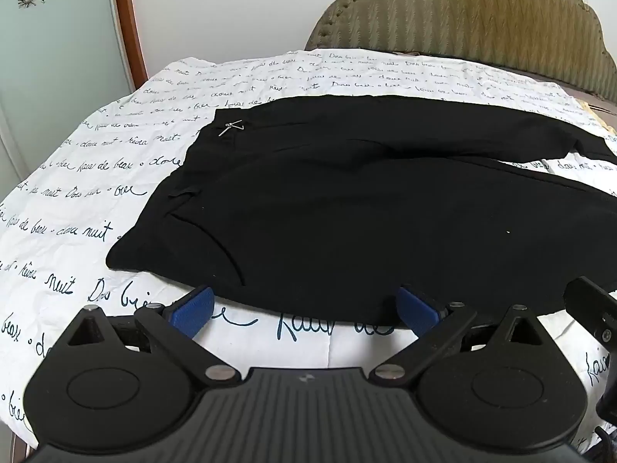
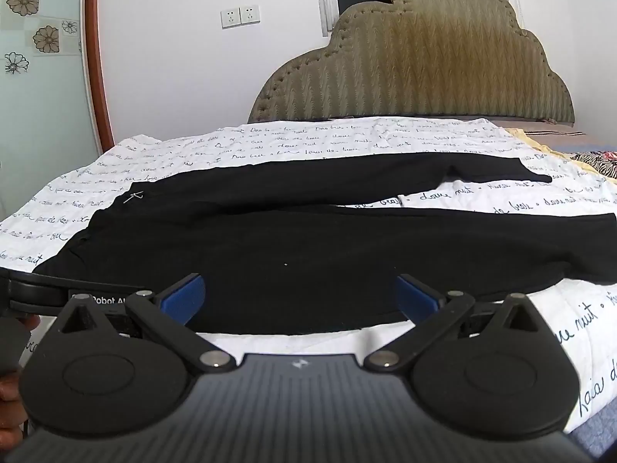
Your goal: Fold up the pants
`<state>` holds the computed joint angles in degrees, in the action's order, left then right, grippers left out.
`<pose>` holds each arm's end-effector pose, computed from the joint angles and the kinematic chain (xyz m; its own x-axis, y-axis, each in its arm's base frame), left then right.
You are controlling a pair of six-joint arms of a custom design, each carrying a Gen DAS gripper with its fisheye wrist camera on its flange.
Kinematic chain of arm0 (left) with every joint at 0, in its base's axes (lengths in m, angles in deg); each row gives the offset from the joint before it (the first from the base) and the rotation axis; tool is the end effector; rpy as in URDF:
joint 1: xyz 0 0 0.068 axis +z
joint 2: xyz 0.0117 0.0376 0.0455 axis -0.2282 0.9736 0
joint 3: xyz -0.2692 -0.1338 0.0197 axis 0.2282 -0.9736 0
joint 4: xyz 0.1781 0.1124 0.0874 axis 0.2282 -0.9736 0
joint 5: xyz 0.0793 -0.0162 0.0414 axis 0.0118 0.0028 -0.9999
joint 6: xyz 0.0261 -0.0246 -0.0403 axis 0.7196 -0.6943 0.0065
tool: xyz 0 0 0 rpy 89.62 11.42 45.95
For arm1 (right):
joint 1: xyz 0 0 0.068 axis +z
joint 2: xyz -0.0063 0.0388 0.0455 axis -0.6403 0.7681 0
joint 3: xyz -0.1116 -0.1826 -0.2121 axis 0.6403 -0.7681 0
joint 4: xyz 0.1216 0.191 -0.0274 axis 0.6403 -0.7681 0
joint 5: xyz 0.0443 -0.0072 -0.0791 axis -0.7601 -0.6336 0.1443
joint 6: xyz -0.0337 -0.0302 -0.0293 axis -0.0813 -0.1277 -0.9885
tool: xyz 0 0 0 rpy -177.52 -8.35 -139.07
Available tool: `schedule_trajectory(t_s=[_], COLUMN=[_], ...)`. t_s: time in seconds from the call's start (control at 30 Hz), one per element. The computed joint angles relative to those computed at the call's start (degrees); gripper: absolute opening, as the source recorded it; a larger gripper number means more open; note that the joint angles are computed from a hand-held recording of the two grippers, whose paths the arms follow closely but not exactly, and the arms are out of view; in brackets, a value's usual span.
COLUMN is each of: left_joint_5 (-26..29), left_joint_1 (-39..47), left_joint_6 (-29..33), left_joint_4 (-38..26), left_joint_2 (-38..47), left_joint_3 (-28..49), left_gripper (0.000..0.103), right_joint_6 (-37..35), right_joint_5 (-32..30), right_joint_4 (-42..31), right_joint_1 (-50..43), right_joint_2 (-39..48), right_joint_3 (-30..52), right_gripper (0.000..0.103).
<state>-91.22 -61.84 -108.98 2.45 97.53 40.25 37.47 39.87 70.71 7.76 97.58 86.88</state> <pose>0.2261 -0.2267 0.1969 -0.6676 0.1130 -0.7359 0.0717 0.9936 0.0875 0.1001 0.0739 0.2133 -0.4472 0.1587 -0.8803 0.0979 0.9869 0.1282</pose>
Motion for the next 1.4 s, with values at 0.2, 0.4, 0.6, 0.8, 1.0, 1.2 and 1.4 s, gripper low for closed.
schedule_trajectory(t_s=[0.2,0.4,0.6,0.8,1.0,1.2,1.4], left_joint_5=[0.0,0.3,0.0,-0.4,0.3,0.3,0.4], left_joint_1=[-0.1,0.0,-0.3,-0.6,-0.2,0.0,0.2], left_joint_6=[-0.1,0.4,1.2,1.4,0.2,0.3,0.1], left_joint_4=[-0.8,-0.2,1.0,0.7,-3.2,-3.0,-3.1], left_joint_2=[0.0,-0.3,-0.8,-1.2,-0.6,-1.2,-1.0], left_joint_3=[0.5,0.1,-0.8,-0.9,1.2,0.7,1.0], left_gripper=[0.101,0.101,0.101,0.101,0.101,0.101,0.101], right_joint_6=[0.0,1.0,1.5,1.6,2.2,1.1,-1.3], right_joint_5=[0.0,-0.4,-0.4,-0.2,-0.6,0.4,3.9], right_joint_4=[-0.5,-1.1,-1.6,-1.4,-1.7,-2.0,0.0], right_joint_1=[-0.5,-0.7,-0.6,-0.2,0.4,1.7,5.2], right_joint_2=[-0.5,-0.3,0.6,0.7,0.4,-0.1,0.6], right_joint_3=[-0.2,0.1,0.5,0.7,0.5,0.6,0.0], right_gripper=[0.103,0.103,0.103,0.103,0.103,0.103,0.103])
